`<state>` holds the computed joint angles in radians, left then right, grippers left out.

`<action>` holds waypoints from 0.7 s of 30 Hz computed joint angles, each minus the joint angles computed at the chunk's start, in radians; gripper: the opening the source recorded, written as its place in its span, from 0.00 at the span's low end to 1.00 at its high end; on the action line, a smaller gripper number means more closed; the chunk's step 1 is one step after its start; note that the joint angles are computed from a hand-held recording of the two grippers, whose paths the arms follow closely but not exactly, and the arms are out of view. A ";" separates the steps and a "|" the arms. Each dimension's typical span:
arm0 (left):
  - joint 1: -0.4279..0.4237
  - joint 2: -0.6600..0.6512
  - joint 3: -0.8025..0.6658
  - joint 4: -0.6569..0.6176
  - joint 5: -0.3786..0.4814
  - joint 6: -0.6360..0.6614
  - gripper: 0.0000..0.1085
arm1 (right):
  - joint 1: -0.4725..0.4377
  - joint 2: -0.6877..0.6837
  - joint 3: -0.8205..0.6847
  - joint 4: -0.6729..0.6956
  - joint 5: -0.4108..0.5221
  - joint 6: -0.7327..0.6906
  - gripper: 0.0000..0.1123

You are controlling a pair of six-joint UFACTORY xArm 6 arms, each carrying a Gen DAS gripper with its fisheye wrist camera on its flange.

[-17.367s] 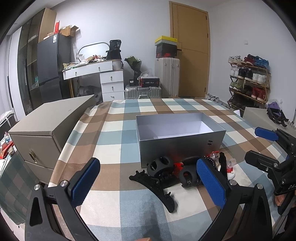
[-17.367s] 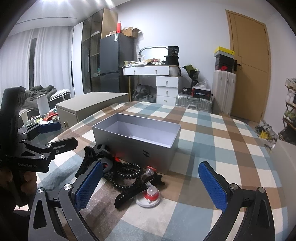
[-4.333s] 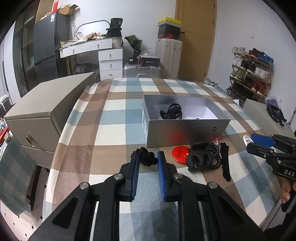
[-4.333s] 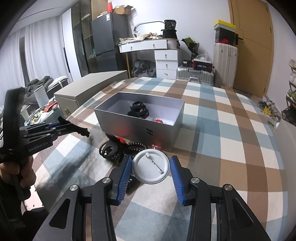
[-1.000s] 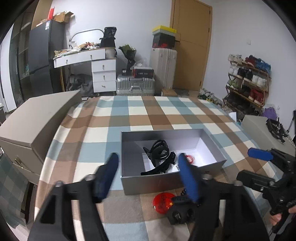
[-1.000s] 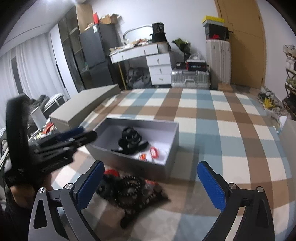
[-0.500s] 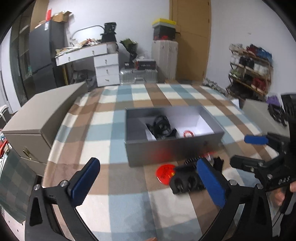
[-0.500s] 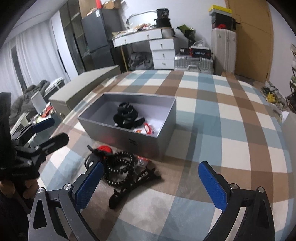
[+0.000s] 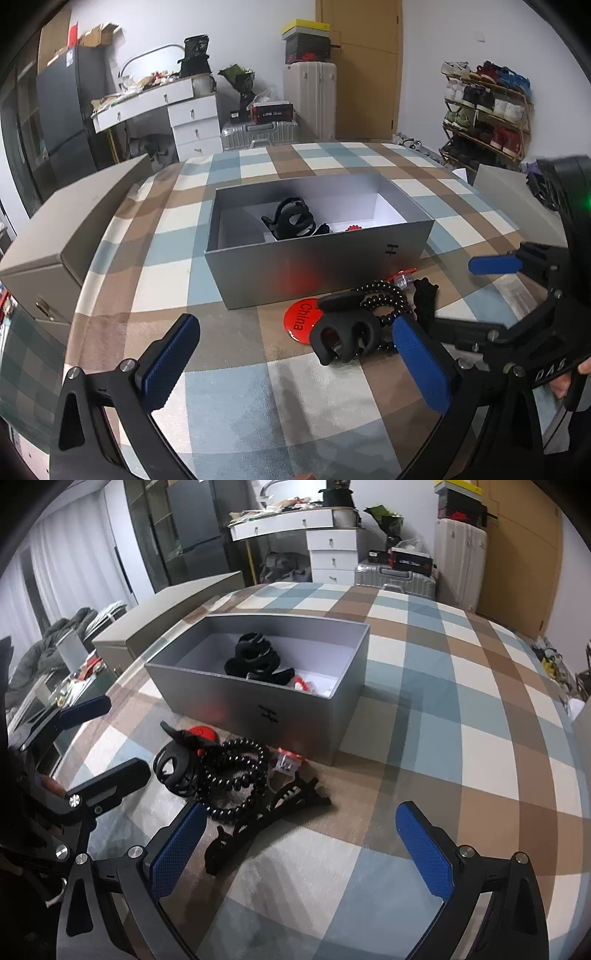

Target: Organize jewelry

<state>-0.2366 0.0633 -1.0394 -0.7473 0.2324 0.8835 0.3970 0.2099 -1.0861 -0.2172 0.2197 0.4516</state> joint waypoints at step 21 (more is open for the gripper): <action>0.010 0.014 -0.005 0.062 -0.012 -0.081 0.94 | -0.032 -0.017 -0.004 -0.231 0.125 0.180 0.92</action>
<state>-0.2263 0.0775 -1.0440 -0.6850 0.2203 0.8022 0.3650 0.1926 -1.0899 -0.4482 0.3442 0.6319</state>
